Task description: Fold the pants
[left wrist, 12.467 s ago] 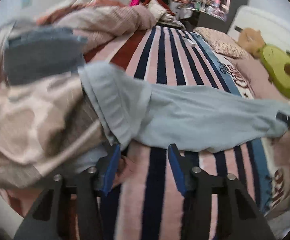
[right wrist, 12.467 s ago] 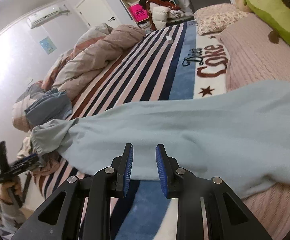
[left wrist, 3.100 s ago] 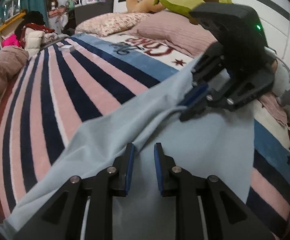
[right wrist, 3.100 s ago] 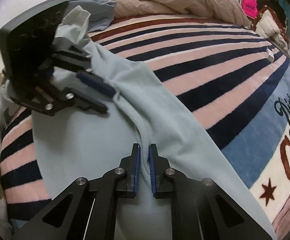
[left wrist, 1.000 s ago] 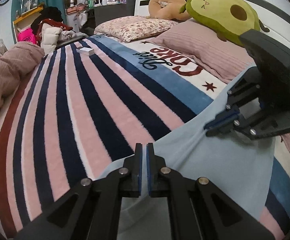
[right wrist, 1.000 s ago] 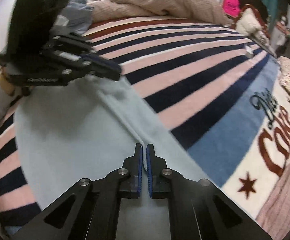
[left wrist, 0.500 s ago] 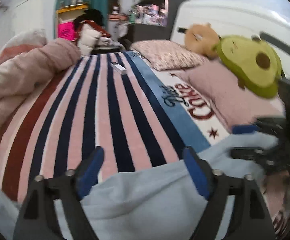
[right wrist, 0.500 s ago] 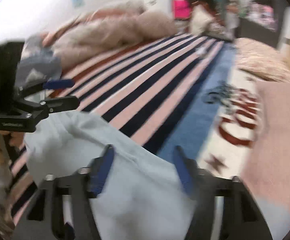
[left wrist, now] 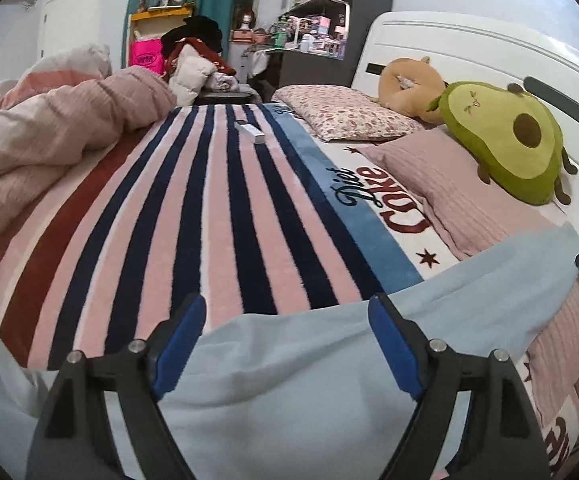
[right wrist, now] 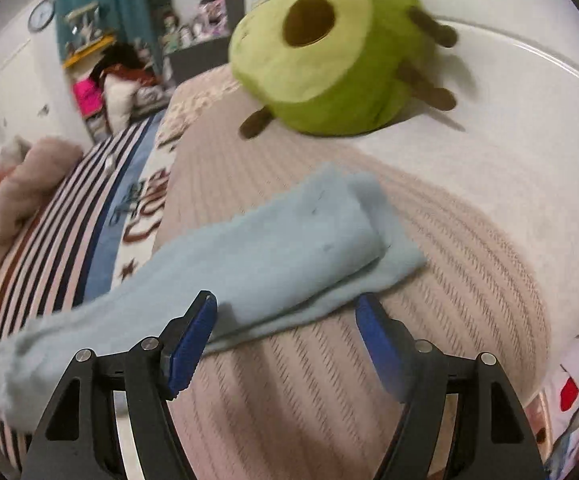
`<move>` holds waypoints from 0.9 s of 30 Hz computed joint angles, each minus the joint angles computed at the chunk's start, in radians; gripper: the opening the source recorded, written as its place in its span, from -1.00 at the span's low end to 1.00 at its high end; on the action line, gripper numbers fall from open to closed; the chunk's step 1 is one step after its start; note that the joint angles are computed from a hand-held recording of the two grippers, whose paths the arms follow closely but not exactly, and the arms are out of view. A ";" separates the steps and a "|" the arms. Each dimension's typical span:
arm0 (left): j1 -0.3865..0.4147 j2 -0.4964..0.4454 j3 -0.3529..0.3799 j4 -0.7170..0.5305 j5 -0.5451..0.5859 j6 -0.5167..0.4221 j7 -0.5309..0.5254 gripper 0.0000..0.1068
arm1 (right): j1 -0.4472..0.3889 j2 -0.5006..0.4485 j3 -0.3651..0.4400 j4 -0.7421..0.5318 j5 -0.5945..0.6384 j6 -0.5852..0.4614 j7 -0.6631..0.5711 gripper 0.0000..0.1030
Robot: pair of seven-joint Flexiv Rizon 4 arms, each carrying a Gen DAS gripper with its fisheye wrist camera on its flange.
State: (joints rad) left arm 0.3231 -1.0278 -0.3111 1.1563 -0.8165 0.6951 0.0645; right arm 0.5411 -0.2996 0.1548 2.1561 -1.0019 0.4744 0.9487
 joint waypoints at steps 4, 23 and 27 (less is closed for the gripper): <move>-0.005 -0.013 0.000 -0.010 -0.001 0.014 -0.004 0.50 | -0.018 -0.009 -0.022 0.012 -0.055 0.010 0.022 0.41; 0.020 -0.120 -0.009 -0.213 0.038 -0.084 -0.148 0.50 | -0.095 -0.298 -0.165 -0.426 -0.549 0.461 -0.267 -0.81; 0.022 -0.138 -0.006 -0.250 0.035 -0.114 -0.172 0.50 | -0.091 -0.488 -0.202 -0.650 -0.532 0.695 -0.380 -0.81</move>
State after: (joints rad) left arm 0.3455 -1.1663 -0.3173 0.9060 -0.7811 0.5809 -0.1073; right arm 0.4503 -0.7871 -0.0473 1.5058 -1.5336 1.1691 0.5690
